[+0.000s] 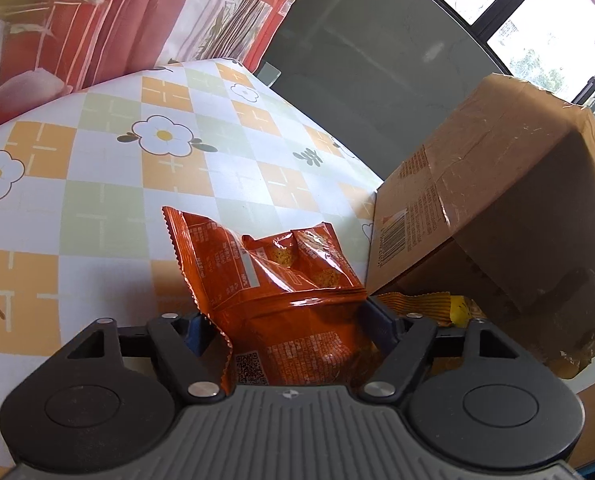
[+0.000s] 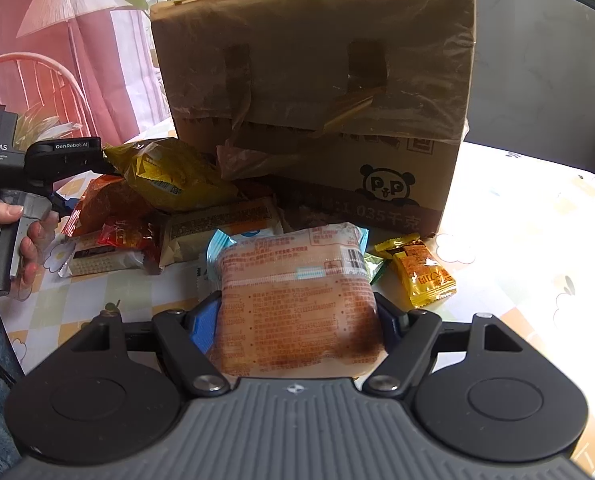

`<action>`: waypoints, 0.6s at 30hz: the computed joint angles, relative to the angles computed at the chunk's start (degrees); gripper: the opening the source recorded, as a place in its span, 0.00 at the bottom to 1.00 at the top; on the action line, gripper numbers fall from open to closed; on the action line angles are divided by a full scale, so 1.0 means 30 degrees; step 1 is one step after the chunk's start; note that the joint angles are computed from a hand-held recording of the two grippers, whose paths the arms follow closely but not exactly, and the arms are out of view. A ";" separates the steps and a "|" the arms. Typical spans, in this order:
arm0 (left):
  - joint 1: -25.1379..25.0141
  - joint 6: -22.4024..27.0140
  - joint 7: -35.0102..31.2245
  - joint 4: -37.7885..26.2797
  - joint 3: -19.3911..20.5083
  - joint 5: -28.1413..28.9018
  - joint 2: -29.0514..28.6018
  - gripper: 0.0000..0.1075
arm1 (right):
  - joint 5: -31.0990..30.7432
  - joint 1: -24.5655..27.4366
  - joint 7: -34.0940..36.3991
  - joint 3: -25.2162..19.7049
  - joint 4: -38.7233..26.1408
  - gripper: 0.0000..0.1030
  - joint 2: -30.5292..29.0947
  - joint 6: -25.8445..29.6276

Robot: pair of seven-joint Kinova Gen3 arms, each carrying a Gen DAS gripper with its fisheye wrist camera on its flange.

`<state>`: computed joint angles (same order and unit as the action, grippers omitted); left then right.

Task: Organize snacks
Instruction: 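Close the left tool on the orange chip bag, then lift both orange bags and carry them over the cardboard box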

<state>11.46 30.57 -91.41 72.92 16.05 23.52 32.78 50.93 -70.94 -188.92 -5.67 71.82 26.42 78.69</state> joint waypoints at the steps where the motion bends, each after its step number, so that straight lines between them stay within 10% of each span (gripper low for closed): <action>1: -0.0046 -0.0235 -0.0313 0.0241 0.0104 -0.0053 -0.0156 0.65 | 0.0021 -0.0014 -0.0018 0.0004 0.0011 0.74 -0.0008 0.0002; 5: -0.0858 -0.0775 -0.2016 0.1216 0.0965 0.0438 -0.0863 0.47 | 0.0190 -0.0131 -0.0083 0.0018 0.0005 0.74 -0.0010 0.0041; 18: 0.0850 -0.2885 -0.1250 0.3799 -0.2054 -0.3355 -0.4649 0.45 | 0.0987 -0.0481 -0.0492 0.0035 0.0072 0.74 -0.0002 0.0110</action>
